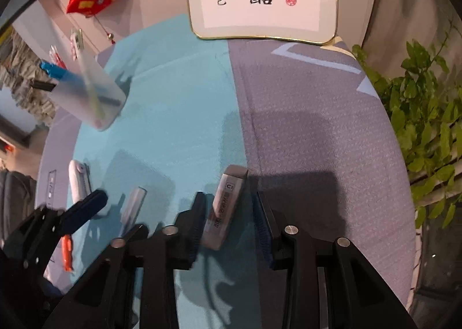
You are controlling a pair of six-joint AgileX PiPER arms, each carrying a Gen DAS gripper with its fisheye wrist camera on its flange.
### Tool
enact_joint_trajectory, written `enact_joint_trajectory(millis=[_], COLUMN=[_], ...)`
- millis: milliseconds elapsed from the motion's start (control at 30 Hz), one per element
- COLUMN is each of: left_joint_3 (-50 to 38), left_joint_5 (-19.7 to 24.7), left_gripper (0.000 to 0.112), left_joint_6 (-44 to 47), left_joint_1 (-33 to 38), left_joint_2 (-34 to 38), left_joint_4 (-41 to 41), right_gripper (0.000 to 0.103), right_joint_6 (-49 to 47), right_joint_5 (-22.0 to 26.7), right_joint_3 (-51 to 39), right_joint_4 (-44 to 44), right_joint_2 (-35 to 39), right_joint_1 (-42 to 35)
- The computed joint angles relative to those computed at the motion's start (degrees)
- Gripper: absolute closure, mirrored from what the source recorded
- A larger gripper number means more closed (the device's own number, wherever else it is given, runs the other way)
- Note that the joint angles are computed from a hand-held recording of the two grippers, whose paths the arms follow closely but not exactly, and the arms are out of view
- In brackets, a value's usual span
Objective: Organize stationery
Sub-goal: 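Grasp the thin grey pen with the left tool while the right lifts the eraser, then insert the grey pen into the cup and open the left tool while the right carries the eraser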
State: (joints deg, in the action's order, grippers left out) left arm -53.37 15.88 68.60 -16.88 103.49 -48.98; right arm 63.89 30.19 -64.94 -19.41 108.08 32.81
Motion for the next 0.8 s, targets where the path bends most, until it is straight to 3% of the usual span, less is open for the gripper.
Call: enact_joint_trajectory(millis=[33, 67, 200, 267, 567, 800], left_joint_3=[-0.8, -2.3, -3.8, -4.6, 3.1, 1.8], left_joint_5=[0.1, 0.8, 2.8, 5.2, 8.7, 14.1], left_gripper=[0.073, 0.084, 0.102, 0.102, 0.102, 0.102], left_joint_6=[-3.0, -6.1, -8.1, -9.5, 8.6, 8.5], left_joint_1=[-0.2, -0.3, 0.3, 1.3, 7.4, 13.8], left_joint_2=[0.7, 2.2, 3.2, 3.2, -10.8, -16.4], left_joint_4=[2.7, 5.6, 6.2, 6.4, -11.1, -13.6], right_gripper=[0.084, 0.085, 0.085, 0.085, 0.085, 0.085], right_joint_6=[-1.7, -2.7, -1.1, -0.1, 7.6, 11.1], right_joint_5=[-0.7, -1.3, -4.1, -4.7, -5.2, -5.2], right_joint_3=[0.0, 0.4, 3.4, 4.9, 8.1, 8.1], right_joint_4=[1.3, 2.1, 0.9, 0.2, -6.7, -10.3], right_joint_2=[0.0, -0.2, -2.3, -3.8, -8.9, -9.7], right_joint_1=[-0.2, -0.4, -0.1, 0.0, 2.2, 4.1])
